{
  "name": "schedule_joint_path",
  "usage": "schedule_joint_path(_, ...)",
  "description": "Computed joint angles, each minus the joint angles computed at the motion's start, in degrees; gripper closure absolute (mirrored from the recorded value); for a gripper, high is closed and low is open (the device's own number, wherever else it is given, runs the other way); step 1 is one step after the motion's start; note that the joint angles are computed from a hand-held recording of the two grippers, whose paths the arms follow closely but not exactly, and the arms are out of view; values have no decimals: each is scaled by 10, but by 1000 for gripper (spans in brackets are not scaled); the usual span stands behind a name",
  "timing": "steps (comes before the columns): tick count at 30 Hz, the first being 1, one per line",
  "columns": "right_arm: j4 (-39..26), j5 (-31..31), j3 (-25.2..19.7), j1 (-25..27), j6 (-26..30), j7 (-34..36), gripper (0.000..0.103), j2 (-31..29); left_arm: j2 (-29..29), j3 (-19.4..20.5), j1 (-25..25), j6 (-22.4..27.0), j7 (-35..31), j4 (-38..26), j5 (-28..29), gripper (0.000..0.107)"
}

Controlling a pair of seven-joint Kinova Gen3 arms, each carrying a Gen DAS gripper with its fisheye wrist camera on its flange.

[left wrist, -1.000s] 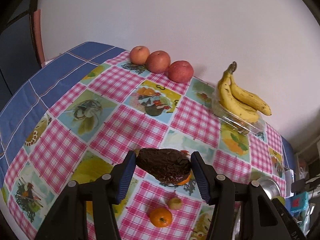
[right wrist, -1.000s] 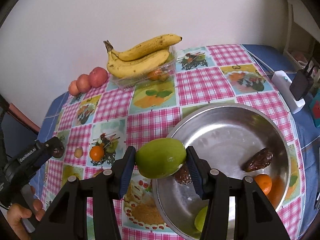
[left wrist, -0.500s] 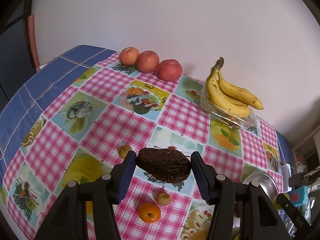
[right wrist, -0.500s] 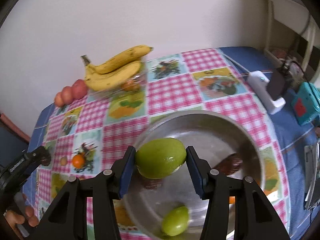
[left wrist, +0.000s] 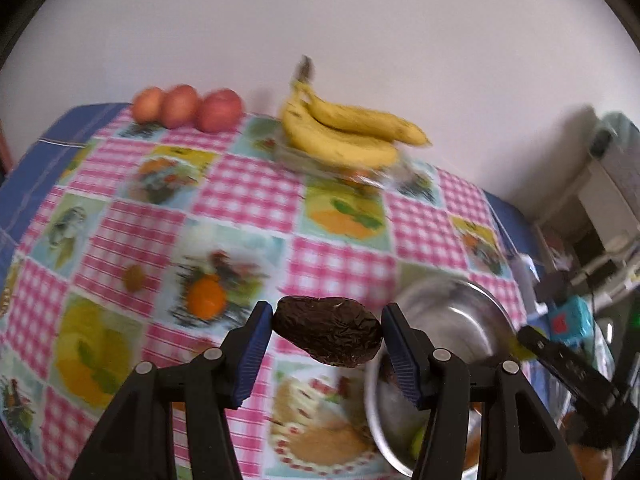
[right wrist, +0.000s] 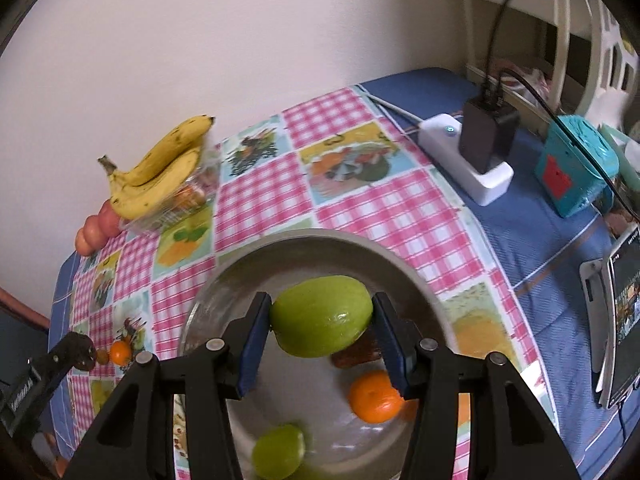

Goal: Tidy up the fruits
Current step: 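Carry the green fruit and the dark brown fruit over the steel plate with both tools, then open the right tool to drop the green fruit while the left tool releases the dark fruit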

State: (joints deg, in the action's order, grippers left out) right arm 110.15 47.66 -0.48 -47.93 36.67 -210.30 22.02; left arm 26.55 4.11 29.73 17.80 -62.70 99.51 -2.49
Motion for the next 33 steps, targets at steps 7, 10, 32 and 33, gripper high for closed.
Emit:
schedule_joint_path(7, 41, 40, 12, 7, -44, -46, 50, -6, 33, 37, 12, 27, -46, -30, 2, 48)
schedule_joint_path(10, 37, 37, 9, 14, -50, -32, 50, 1, 46, 40, 22, 42, -59, -42, 2, 48)
schedule_joint_path(32, 7, -54, 71, -11, -125, 92, 50, 49, 83, 44, 36, 91, -93, -77, 27, 48)
schedule_joint_path(33, 6, -58, 75, -13, -127, 95, 50, 50, 83, 46, 34, 89, -93, -76, 28, 48)
